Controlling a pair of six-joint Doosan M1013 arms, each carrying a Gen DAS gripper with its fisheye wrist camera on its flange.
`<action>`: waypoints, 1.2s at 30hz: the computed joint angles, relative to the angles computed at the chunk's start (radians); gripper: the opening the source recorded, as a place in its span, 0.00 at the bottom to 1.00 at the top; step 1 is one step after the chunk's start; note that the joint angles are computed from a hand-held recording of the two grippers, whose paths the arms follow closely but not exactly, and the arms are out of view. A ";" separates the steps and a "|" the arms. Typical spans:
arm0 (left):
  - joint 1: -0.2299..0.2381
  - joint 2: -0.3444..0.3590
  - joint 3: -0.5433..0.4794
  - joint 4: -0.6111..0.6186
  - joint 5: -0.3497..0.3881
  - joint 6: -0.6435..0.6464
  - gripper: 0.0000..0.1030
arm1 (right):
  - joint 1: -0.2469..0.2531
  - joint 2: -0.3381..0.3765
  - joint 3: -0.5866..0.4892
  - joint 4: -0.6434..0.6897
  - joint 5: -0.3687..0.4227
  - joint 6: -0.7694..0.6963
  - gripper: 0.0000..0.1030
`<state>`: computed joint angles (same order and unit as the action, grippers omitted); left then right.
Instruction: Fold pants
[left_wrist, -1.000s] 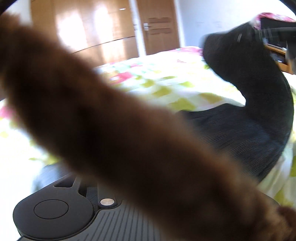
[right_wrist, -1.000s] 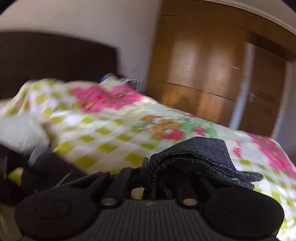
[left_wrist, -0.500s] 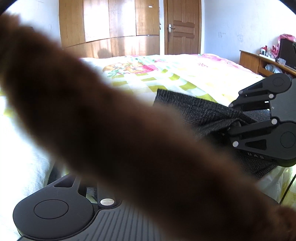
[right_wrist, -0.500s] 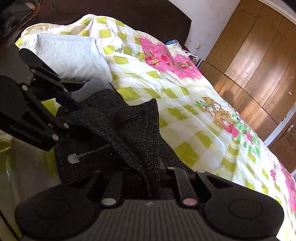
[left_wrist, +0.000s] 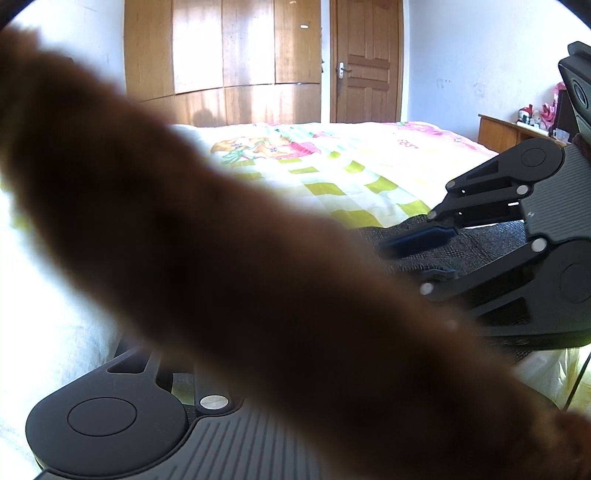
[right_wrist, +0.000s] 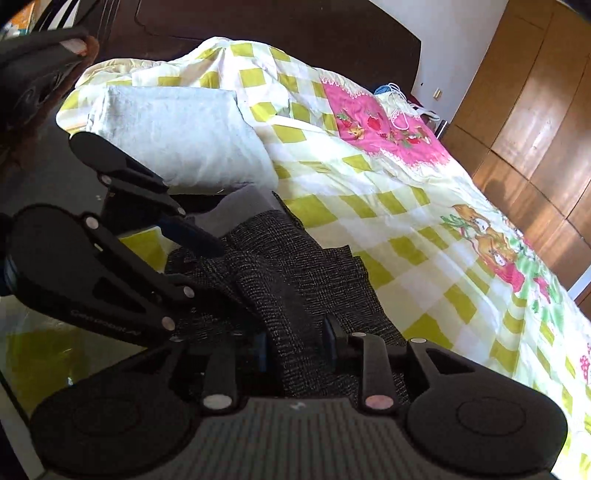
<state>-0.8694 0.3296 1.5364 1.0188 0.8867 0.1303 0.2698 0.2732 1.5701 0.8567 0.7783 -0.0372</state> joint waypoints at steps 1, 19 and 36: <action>0.002 0.000 0.001 -0.001 -0.005 0.003 0.43 | -0.006 0.001 -0.007 0.000 0.022 0.022 0.41; 0.012 0.002 0.012 -0.045 -0.022 0.025 0.44 | 0.020 0.020 -0.036 -0.067 0.061 0.209 0.28; 0.002 -0.001 0.017 -0.060 -0.019 0.034 0.44 | 0.044 0.024 -0.004 0.023 0.035 0.187 0.23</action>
<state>-0.8670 0.3287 1.5530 0.9584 0.8676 0.1643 0.3143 0.2973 1.5656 0.8800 0.8137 0.1497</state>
